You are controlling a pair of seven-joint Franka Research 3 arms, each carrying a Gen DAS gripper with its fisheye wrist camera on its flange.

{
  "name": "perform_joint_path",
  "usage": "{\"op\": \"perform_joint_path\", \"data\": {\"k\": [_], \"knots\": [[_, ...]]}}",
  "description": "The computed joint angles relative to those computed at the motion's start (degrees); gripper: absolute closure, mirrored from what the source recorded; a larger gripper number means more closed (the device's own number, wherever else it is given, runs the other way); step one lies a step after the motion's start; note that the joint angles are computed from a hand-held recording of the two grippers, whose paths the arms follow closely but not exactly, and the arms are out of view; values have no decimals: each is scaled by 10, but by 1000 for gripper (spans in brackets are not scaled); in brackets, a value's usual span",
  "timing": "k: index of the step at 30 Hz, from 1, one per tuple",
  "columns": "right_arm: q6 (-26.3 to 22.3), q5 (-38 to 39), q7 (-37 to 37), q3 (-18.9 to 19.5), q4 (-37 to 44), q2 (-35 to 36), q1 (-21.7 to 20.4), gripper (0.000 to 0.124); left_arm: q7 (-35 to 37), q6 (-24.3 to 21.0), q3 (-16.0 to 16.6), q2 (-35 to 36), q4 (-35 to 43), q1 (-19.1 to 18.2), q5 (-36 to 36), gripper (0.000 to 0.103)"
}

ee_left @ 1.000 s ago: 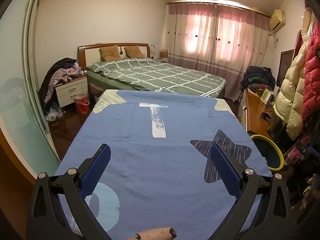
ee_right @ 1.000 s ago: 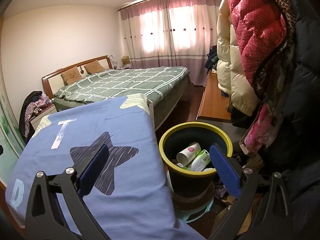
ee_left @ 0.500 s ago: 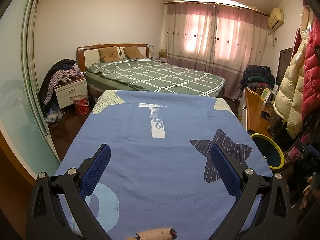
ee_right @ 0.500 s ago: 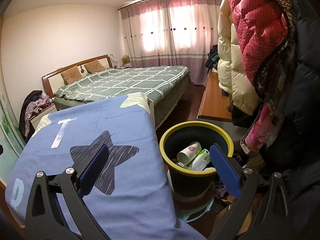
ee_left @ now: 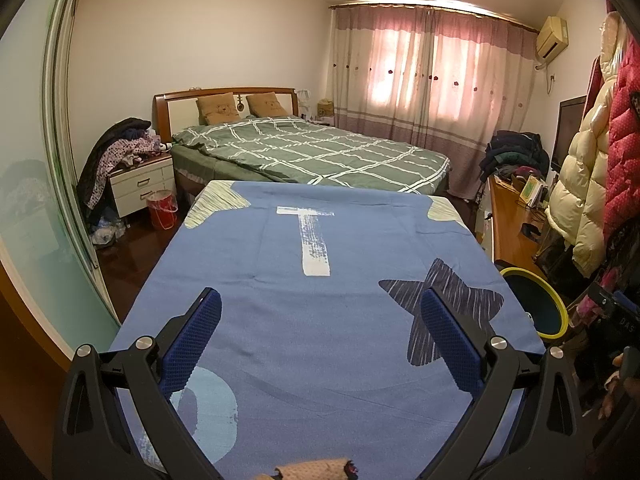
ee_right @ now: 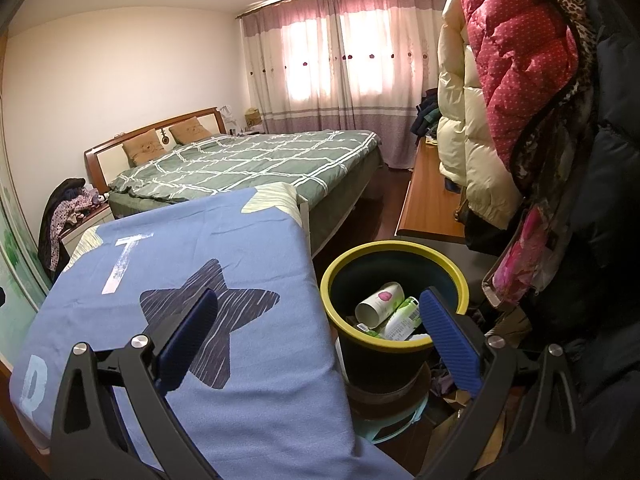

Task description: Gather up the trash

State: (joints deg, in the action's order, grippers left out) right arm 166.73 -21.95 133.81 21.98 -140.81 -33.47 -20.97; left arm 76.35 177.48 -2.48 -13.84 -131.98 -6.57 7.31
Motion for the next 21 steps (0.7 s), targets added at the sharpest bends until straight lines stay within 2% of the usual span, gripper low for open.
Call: {"op": "perform_joint_path", "data": {"k": [13,14,15,17,20,21], "knots": [[-1,-7,1,1,7,12,1,28,51,-15,22,12,13,-27,-51,5],[1,-11,2,4,12,16,-1,28,65,-20,30,15,18,-37,-65,5],[9,-13,-2,3,21,29,2,28,102,-37,56,26,33,-66,-103,5],[21,-1,-22,-16,38,60,28,28,169,-62,78,53,65,-90,-169,5],[3,33,-81,-55,107,153,95,28,125,-104,55,122,140,-44,-120,5],[-8,44,-102,-72,131,183,120,28,91,-115,50,156,176,-30,-83,5]]}}
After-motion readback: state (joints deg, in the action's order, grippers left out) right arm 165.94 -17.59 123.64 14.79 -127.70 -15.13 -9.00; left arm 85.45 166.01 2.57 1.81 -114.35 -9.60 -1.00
